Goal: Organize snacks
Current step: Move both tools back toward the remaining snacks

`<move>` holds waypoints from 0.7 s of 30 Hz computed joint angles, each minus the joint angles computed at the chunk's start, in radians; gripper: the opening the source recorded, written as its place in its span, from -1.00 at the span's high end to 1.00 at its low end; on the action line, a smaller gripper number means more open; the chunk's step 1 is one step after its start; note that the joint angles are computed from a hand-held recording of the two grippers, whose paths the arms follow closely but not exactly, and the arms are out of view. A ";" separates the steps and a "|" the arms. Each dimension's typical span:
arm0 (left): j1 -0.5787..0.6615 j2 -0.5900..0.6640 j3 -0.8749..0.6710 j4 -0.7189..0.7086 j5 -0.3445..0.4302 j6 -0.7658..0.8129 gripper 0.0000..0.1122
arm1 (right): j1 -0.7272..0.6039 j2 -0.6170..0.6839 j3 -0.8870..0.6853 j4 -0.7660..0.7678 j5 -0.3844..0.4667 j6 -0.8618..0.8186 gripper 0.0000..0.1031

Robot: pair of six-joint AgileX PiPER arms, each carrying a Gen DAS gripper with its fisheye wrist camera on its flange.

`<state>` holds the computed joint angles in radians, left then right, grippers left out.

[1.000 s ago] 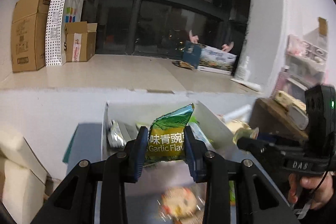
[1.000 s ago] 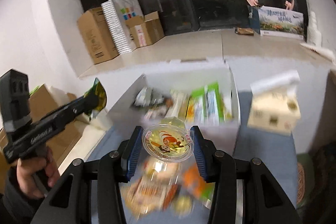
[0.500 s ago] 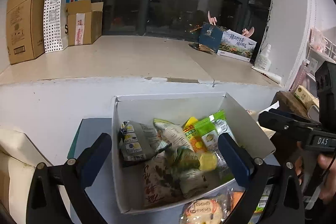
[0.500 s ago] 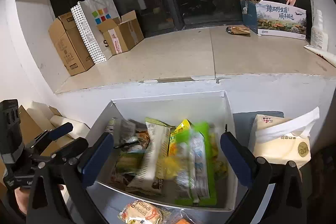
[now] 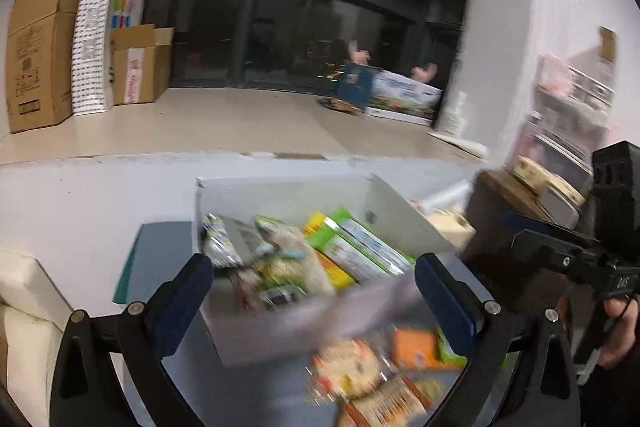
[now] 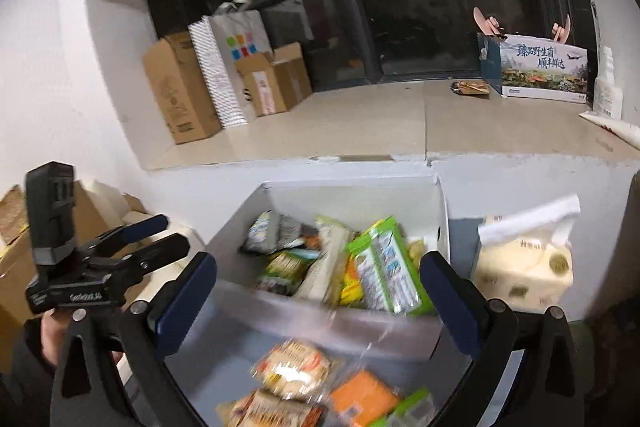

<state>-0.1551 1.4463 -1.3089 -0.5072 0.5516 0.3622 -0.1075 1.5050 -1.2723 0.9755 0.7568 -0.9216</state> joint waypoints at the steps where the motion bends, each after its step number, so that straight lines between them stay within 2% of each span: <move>1: -0.013 -0.044 0.057 -0.013 -0.023 0.009 -0.83 | -0.049 -0.058 0.088 0.074 0.032 -0.079 -1.00; 3: -0.046 -0.129 0.174 -0.062 -0.048 0.056 -0.83 | -0.144 -0.139 0.231 0.189 0.100 -0.207 -1.00; 7: -0.149 -0.260 0.362 -0.041 -0.119 0.016 -0.83 | -0.333 -0.265 0.454 0.228 0.224 -0.331 -1.00; 8: -0.185 -0.286 0.403 -0.013 -0.137 -0.025 -0.83 | -0.392 -0.297 0.513 0.223 0.257 -0.380 -1.00; 10: -0.258 -0.310 0.456 0.041 -0.155 -0.101 -0.83 | -0.468 -0.343 0.590 0.179 0.268 -0.424 -1.00; 13: -0.363 -0.313 0.488 0.183 -0.194 -0.275 -0.83 | -0.587 -0.340 0.660 0.129 0.317 -0.484 -1.00; 16: -0.414 -0.318 0.498 0.161 -0.190 -0.273 -0.83 | -0.613 -0.333 0.679 0.067 0.272 -0.516 -1.00; 18: -0.457 -0.333 0.505 0.217 -0.188 -0.318 -0.83 | -0.615 -0.317 0.675 0.055 0.257 -0.569 -1.00; 21: -0.497 -0.362 0.515 0.266 -0.170 -0.341 -0.83 | -0.528 -0.284 0.642 0.025 0.156 -0.596 -1.00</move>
<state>-0.6522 1.0842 -0.7940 -0.2416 0.3813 0.0210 -0.6356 1.2212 -0.6300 1.0000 0.9129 -1.5177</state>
